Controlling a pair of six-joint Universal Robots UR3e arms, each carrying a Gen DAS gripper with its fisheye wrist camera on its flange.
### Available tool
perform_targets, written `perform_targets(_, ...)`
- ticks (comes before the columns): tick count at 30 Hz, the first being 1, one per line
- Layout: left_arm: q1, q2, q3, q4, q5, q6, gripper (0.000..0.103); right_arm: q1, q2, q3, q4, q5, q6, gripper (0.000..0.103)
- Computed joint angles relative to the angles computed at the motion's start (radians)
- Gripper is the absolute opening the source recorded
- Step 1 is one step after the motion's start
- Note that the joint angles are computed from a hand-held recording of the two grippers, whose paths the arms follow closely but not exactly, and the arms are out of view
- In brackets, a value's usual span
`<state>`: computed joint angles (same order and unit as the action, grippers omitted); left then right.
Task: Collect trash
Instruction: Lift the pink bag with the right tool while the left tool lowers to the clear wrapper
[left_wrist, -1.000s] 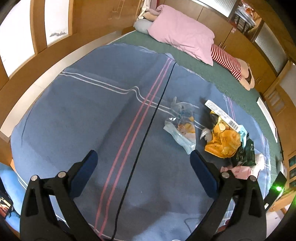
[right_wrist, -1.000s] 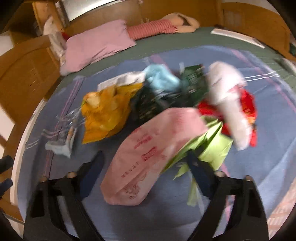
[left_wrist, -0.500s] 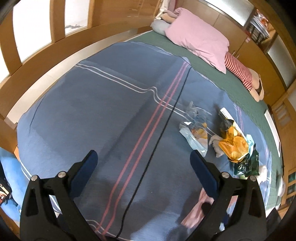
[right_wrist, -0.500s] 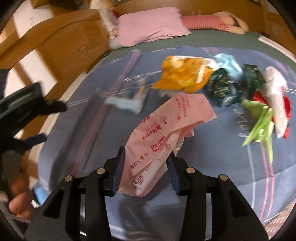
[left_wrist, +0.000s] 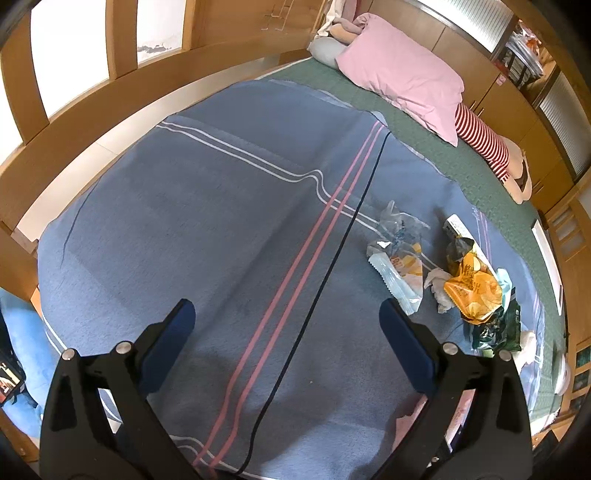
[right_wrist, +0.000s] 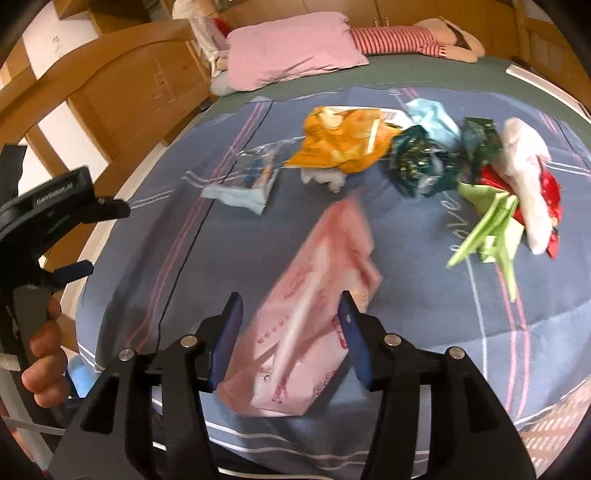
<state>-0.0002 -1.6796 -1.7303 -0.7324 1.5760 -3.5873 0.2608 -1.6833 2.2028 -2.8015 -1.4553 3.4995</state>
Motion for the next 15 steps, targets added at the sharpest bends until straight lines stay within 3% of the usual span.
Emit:
perform_targets(7,0.001,-0.002,0.001,-0.007,-0.006,0.012,0.099,-0.026,-0.097,0.068,0.004,-0.011,0.005,0.060)
perform_targets(13,0.005,-0.026,0.025,-0.046,-0.114,0.096,0.099,0.022,-0.119,0.057,0.012,-0.173,0.010,0.060)
perform_targets(15,-0.018,-0.044,0.046,-0.057,-0.115,0.126,0.099,-0.001,-0.132,0.067,0.021,-0.158,0.009,0.060)
